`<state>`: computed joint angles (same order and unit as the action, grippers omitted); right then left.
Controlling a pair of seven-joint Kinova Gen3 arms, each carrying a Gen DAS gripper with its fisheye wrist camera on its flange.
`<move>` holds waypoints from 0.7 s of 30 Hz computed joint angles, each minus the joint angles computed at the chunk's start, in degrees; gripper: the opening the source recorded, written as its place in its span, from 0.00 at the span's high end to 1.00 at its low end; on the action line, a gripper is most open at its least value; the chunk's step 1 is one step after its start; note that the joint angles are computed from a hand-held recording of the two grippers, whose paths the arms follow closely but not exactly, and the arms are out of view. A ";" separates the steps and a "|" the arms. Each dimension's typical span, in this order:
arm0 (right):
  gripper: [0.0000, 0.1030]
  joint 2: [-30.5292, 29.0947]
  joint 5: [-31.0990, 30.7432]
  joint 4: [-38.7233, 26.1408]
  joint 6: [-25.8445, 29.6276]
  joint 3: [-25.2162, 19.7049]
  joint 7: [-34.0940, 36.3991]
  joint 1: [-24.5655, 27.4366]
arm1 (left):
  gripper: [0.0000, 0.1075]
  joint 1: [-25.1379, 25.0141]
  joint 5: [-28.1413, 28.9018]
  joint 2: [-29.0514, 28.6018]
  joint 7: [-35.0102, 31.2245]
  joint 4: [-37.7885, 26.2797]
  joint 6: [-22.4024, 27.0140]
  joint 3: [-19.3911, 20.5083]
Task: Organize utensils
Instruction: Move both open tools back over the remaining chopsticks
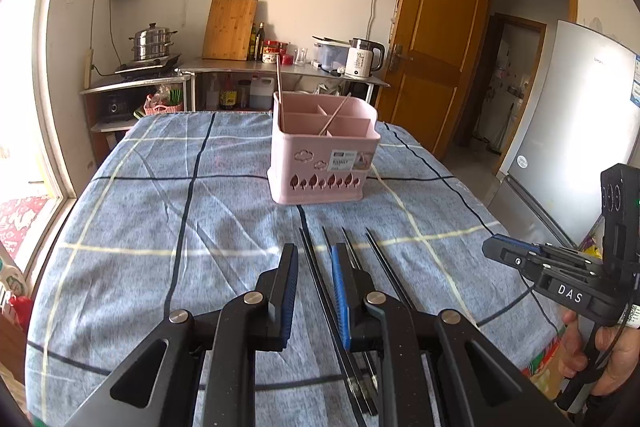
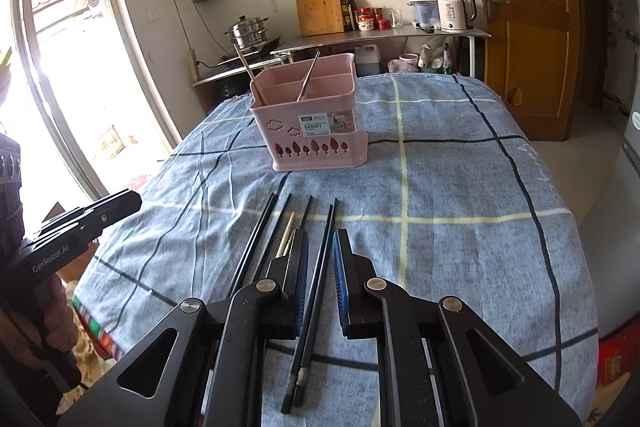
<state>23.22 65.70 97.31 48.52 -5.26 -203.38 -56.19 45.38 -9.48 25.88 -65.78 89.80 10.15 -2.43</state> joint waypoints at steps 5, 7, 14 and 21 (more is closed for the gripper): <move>0.87 0.52 -0.99 -0.04 0.75 -0.32 0.34 -0.51 | 0.85 0.56 0.32 -0.30 0.00 1.94 -0.80 0.01; 0.87 0.82 -1.50 -0.15 0.33 -0.29 0.56 -0.43 | 0.84 0.29 0.47 -0.08 -0.35 2.20 -0.93 0.43; 0.87 2.41 -4.01 -1.11 -2.35 0.68 3.17 0.59 | 0.76 -1.30 1.26 2.43 -1.12 -0.35 1.61 2.21; 0.87 4.63 -7.89 -3.05 -6.12 2.57 7.75 2.24 | 0.75 -3.23 1.34 6.95 -2.56 -6.15 6.30 4.15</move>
